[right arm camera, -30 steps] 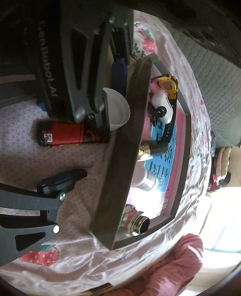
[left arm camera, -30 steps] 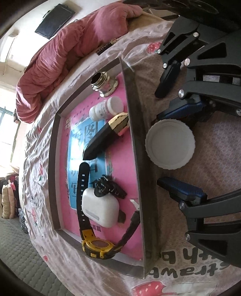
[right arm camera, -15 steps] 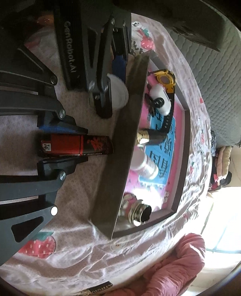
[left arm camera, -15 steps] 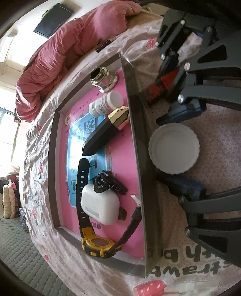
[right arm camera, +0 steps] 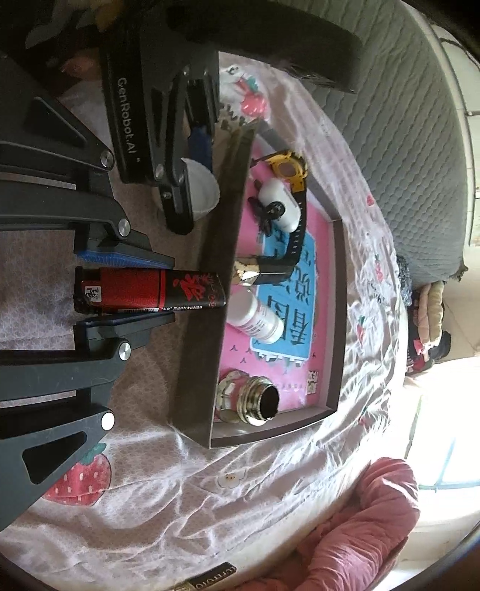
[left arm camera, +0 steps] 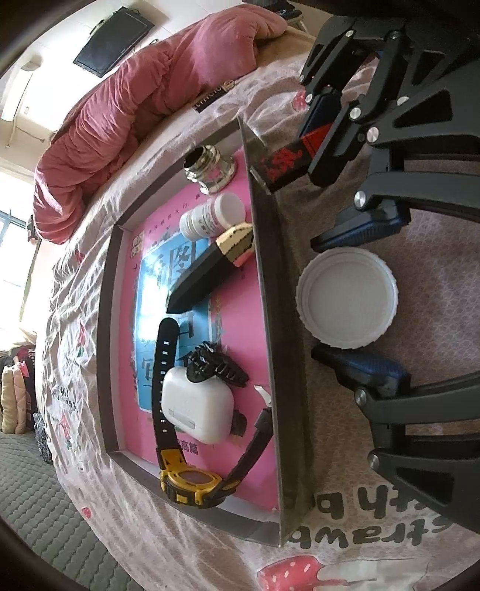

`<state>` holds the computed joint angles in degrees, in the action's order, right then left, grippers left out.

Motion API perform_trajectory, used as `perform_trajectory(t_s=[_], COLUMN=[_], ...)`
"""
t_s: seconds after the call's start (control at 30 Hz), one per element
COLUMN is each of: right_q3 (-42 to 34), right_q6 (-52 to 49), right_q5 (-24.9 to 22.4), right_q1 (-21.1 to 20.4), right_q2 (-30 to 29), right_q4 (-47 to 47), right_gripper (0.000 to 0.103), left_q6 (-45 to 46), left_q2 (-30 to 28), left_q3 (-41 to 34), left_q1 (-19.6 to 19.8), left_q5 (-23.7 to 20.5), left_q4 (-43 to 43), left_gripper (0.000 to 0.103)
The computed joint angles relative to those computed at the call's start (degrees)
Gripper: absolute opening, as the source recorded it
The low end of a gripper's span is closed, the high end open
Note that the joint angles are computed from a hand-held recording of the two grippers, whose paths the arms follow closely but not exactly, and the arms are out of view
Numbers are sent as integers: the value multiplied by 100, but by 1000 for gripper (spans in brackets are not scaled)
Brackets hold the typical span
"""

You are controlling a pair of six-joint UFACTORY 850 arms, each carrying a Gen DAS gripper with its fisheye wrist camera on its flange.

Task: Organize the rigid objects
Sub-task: 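Close the left tool on the white bottle cap while the right closes on the red lighter, then carry the cap with the left tool toward the tray while the right carries the lighter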

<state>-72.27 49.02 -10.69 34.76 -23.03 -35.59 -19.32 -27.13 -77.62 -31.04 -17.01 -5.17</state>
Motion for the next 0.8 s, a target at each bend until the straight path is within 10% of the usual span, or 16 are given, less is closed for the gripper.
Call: perform_trajectory(t_s=[0.8], right_q3=[3], right_q6=[2969], right_q5=[92], right_q1=[-85], right_q2=[187], right_q4=[-2741], right_gripper=[21], left_q6=[-527], left_q2=[437], left_q3=[183], left_q1=[-23], left_q5=[492], left_q4=[485], left_gripper=[51])
